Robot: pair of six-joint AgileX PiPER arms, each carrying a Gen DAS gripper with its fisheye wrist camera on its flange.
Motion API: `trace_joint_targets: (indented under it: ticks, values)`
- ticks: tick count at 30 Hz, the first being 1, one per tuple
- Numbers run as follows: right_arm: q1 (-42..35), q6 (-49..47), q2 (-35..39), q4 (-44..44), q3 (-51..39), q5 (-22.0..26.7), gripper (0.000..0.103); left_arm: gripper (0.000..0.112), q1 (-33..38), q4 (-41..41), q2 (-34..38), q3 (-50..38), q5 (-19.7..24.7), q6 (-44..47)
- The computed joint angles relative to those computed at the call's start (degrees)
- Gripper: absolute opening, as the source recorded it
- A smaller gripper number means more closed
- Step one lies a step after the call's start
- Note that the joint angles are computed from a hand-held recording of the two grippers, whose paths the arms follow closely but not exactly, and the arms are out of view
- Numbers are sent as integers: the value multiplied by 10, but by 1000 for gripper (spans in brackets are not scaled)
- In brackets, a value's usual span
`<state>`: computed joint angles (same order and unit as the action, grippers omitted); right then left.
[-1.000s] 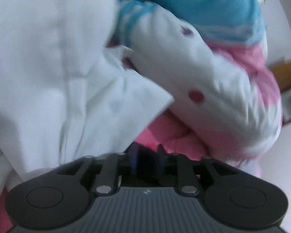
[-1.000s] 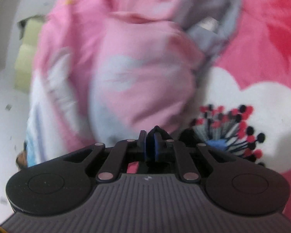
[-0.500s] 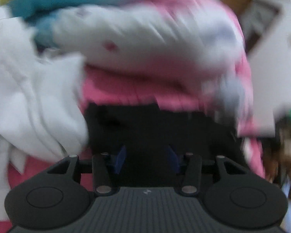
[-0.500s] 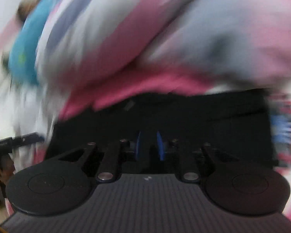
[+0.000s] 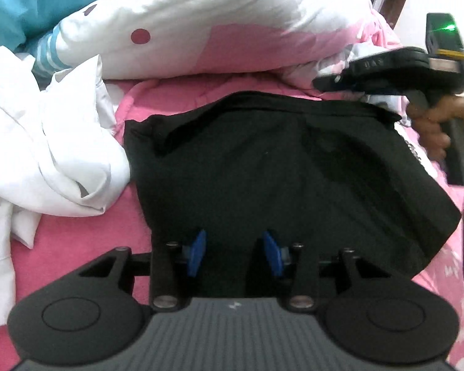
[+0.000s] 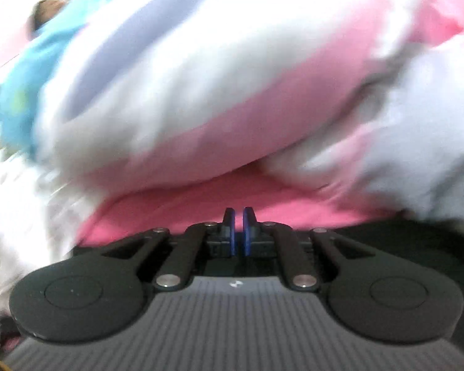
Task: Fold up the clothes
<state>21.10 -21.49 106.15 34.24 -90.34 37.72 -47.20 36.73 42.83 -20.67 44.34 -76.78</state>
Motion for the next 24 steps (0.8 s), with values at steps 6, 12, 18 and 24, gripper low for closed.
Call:
trace_joint_targets:
  ticks: [6, 12, 18, 24]
  values:
    - [74, -56, 172, 34, -192, 158, 6, 45, -41, 35, 20, 0, 22, -35]
    - [65, 37, 224, 143, -239, 21, 7, 45, 51, 3, 58, -20, -43, 45]
    - [3, -12, 4, 171, 36, 42, 7, 51, 77, -48, 60, -45, -29, 89]
    - [-152, 46, -137, 8, 167, 74, 7, 51, 18, -48, 63, -69, 49, 58]
